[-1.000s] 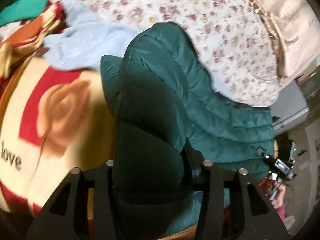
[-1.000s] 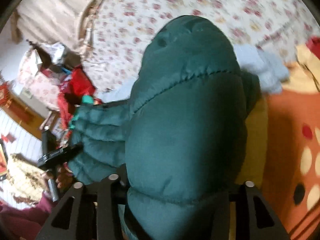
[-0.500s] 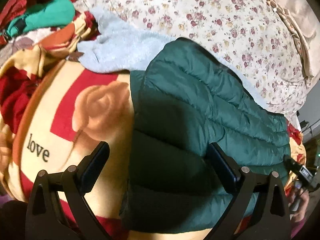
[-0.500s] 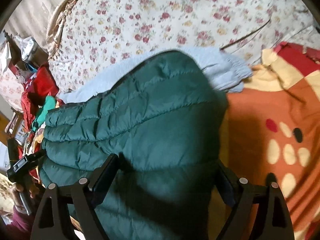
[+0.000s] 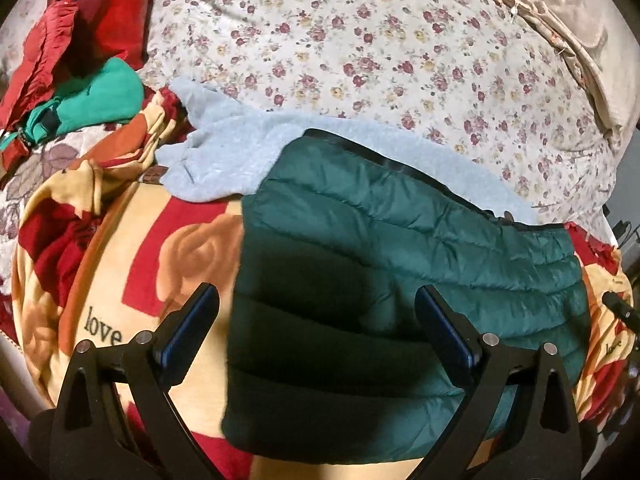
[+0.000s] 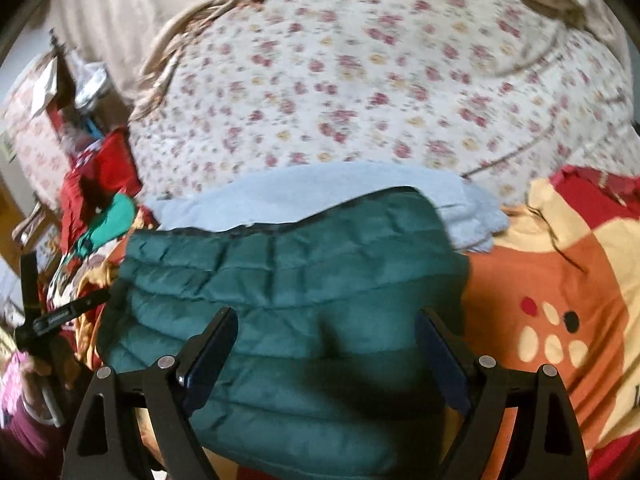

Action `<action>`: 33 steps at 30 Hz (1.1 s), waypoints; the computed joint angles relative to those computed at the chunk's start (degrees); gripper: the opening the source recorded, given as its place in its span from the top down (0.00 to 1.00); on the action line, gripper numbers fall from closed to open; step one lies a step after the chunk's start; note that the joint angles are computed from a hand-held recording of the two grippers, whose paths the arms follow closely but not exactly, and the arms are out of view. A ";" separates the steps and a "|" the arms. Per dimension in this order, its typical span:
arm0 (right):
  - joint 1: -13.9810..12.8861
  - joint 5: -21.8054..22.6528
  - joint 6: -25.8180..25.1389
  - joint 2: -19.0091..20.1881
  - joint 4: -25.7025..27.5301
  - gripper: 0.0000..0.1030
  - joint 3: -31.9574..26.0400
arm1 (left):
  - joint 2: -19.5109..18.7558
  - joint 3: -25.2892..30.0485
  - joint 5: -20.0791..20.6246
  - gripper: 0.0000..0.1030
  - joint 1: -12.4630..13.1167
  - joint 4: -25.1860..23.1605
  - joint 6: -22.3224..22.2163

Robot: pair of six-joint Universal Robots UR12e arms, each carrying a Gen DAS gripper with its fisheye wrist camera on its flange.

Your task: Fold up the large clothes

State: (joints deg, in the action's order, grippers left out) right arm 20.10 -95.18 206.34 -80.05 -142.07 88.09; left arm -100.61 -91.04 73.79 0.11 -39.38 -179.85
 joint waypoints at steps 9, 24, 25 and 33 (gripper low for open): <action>2.49 -0.99 -2.18 4.81 2.15 0.15 -4.39 | -1.24 0.46 3.06 0.04 -2.48 1.45 1.12; 3.90 -5.97 -3.10 10.74 1.12 0.05 -6.97 | -3.01 -0.21 7.66 0.03 -4.03 4.83 3.49; 3.95 -6.24 -3.14 10.90 0.76 0.04 -6.89 | -3.07 -0.34 7.96 0.02 -4.15 5.23 3.61; 4.06 -7.00 -3.38 11.42 0.71 0.02 -7.11 | -3.16 -1.08 9.18 0.01 -4.54 7.00 3.88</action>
State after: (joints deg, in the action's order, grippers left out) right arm 24.16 -102.18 202.96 -68.63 -141.36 80.98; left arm -103.76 -92.12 82.98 -4.44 -32.37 -175.97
